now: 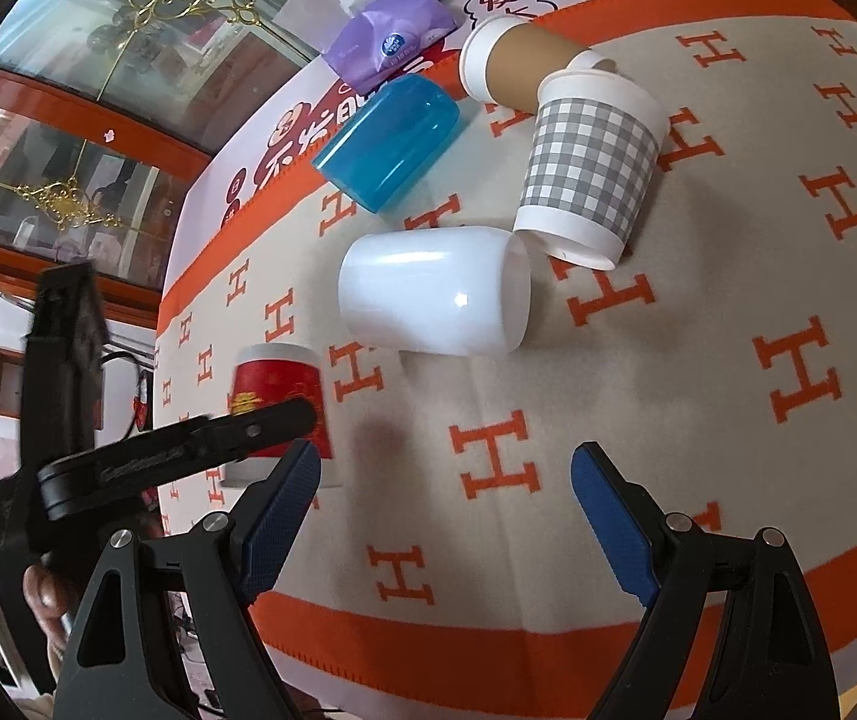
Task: Flip cup upside down
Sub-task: 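Lift the red cup with the left tool and carry it toward the right tool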
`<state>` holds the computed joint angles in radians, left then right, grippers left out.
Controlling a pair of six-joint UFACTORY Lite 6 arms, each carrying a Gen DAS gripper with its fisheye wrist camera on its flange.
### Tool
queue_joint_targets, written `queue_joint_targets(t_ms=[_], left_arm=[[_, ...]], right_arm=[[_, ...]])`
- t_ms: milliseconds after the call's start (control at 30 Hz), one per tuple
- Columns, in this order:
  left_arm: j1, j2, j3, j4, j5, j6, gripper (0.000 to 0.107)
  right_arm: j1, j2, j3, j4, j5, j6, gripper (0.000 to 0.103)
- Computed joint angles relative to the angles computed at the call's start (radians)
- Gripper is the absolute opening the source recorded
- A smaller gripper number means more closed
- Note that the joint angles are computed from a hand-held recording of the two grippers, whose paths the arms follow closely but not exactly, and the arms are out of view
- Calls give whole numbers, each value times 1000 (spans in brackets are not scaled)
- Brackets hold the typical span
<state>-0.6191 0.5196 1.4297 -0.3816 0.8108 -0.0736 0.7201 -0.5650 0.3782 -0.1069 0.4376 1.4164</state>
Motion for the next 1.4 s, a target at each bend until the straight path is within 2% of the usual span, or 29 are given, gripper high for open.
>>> queue_joint_targets(t_ms=[133,333,533,733,800,933,1033,1133,1400], left_arm=[[-28,-184,-176,12,-38,-27,59],[-112,-425,-462,13,-123,-86,59],[-226,-502,-667,-18,-244,-135,59],[-271,-491,-784,-126,-351,-112,59],[-271,-495,-807,-167,-370,-86,60],[-270,-498,-822,-174,-373,-77,61],[-297,-510,-819,-90,-371,-169,74],[-302,-558,-825,-57,-345,-195,81],[-332,-765,-811,153,-207,-385,82]], right_arm=[[107,-56,-10,-96,72,164,87],[354,-110,-35,-237,196,468,87],[643,-127,-82,-315,269,793,87],[946,-125,-127,-385,332,1164,87],[996,-123,-131,-397,347,1225,87],[1130,-116,-128,-414,393,1372,87],[1164,-123,-122,-411,415,1395,87],[1195,-111,-100,-416,437,1410,87],[1205,-115,-24,-422,527,1353,87]])
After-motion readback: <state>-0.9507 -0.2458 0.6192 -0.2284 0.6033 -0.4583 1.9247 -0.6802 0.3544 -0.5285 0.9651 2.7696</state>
